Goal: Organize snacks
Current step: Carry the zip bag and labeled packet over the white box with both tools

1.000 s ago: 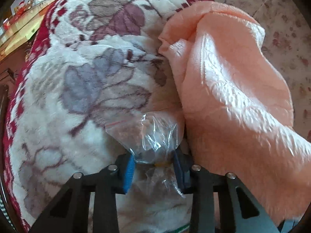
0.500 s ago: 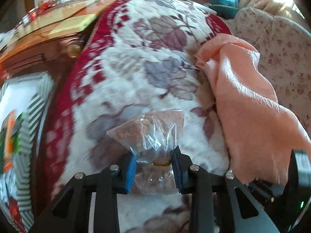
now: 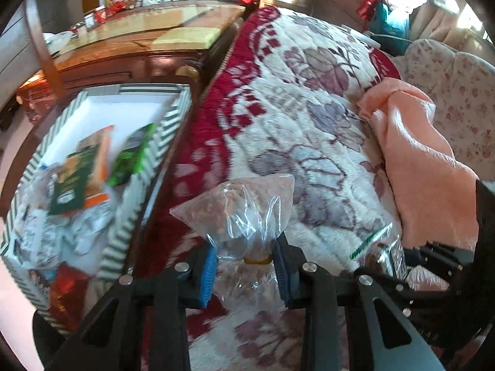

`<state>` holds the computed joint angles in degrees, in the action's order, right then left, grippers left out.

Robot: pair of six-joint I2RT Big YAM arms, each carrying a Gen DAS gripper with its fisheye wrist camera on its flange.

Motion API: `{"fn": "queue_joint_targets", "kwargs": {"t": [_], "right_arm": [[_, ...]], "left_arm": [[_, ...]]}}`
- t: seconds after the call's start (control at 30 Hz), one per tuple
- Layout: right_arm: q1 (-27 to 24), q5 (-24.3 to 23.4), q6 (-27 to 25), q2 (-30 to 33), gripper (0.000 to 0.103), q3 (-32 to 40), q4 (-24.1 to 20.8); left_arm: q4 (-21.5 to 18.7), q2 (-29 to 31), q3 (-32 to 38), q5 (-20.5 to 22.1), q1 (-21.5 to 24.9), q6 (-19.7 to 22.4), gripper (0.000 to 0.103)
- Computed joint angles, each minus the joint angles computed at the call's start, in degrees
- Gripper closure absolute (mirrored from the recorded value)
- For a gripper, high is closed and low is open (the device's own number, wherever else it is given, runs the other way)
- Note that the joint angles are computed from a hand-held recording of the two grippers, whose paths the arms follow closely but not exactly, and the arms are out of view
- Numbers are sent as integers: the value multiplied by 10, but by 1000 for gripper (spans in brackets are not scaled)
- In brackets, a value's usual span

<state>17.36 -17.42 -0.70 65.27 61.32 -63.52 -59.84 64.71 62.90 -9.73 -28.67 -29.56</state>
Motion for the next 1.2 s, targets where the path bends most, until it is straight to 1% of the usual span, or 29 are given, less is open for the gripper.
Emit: {"fn": "queue_joint_targets", "kwargs": {"t": [0.1, 0.3, 0.47, 0.83, 1.2], "right_arm": [[21, 5, 5, 6, 55, 13, 2], [55, 16, 10, 21, 55, 39, 1], [90, 22, 10, 44, 55, 68, 0], [169, 32, 7, 112, 55, 147, -3], [222, 39, -4, 183, 55, 237, -18]], "left_arm": [[-6, -21, -10, -10, 9, 1, 68], [-13, -59, -26, -8, 36, -1, 68], [-22, -85, -34, -6, 67, 5, 68], [-41, -130, -55, 8, 167, 24, 68], [-45, -142, -67, 27, 265, 48, 68]]}}
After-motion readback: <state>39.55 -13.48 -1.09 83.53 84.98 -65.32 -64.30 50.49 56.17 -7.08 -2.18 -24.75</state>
